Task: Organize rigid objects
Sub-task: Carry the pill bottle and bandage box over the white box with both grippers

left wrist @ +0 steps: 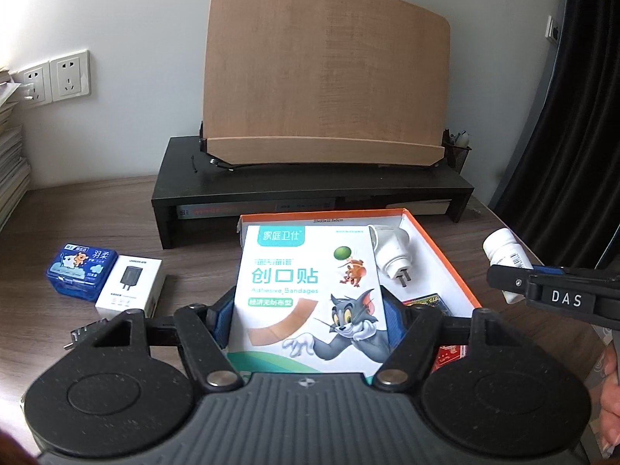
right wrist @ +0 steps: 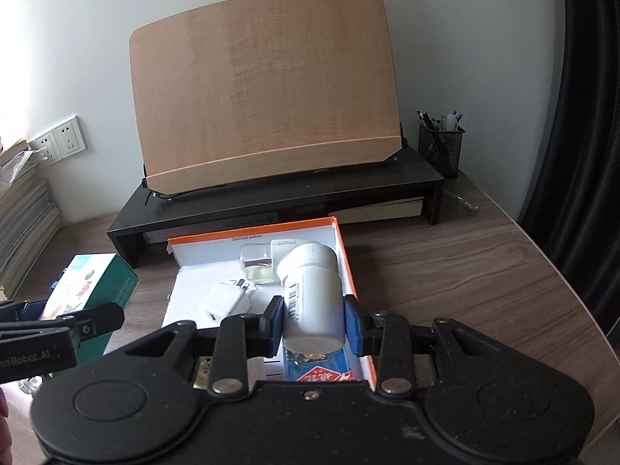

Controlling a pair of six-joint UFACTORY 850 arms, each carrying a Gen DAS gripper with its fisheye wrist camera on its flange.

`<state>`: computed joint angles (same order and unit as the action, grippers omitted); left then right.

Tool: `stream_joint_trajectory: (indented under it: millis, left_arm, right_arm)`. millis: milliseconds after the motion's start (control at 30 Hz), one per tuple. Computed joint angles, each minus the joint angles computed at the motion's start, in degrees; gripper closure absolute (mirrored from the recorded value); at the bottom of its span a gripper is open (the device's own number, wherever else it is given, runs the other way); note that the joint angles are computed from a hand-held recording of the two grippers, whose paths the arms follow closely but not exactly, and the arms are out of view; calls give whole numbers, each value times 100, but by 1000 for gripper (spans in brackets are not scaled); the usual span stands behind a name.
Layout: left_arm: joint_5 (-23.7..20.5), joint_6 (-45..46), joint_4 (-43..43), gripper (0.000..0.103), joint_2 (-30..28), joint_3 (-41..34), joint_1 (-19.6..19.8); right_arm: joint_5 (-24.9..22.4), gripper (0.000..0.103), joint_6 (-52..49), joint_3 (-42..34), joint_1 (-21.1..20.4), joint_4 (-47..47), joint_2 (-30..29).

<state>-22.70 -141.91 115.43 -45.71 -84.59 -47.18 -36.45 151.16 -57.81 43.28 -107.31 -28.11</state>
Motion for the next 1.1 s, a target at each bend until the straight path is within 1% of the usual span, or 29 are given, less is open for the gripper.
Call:
stream_joint_trajectory:
  millis: [100,300,500,1100]
  left_arm:
    - [-14,265,-275,31,-109,-199,-52]
    - [-208,834,-863,31,-266,-517,-117]
    - [-348,1317,-1361,31,-398,-795,-145]
    - [-561,2631,-2705,31,-853,-1549,-123]
  right_arm:
    - [-36,63,182,136,-82,-271,101]
    - [-34,63,539,221,-230,-889,173]
    - [94,63,789,179,-333,-1394,139]
    - [457,63,994,0,-492,-1876,-40]
